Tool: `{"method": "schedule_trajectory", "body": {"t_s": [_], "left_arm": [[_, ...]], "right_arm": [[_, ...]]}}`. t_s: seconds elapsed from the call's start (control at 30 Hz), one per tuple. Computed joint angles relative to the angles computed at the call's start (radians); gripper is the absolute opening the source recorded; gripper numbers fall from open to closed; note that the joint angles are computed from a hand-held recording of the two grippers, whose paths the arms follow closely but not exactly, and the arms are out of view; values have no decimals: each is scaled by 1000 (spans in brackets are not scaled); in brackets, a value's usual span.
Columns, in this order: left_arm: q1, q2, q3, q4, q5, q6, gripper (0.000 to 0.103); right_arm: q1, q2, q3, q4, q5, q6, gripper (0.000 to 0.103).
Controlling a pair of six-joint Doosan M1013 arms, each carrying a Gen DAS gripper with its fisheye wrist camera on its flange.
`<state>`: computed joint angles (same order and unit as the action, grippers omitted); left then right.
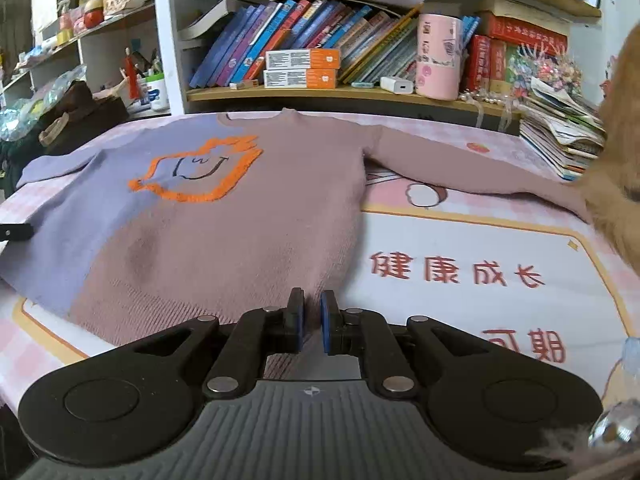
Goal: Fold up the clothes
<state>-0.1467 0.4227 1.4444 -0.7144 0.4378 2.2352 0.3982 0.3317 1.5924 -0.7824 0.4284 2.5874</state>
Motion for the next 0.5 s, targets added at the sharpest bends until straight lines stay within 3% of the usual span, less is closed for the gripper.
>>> {"method": "schedule_trajectory", "body": {"t_s": [0.27,0.33,0.4,0.5], "left_arm": [[1,0,-4,9,13,-9,8],[2,-2,-2,10,16,-16,13],[6,-7,4,-34,30,14,29],[3,-14,13,-18,23,-3,31]], "right_arm": [[-4,-7,10,-3,-15,32,10],[-11,-11,16,20,-37,44,15],[-14,-16,24,-7,-58,94,25],[-13,-18,25,-21,-65,105,33]]}}
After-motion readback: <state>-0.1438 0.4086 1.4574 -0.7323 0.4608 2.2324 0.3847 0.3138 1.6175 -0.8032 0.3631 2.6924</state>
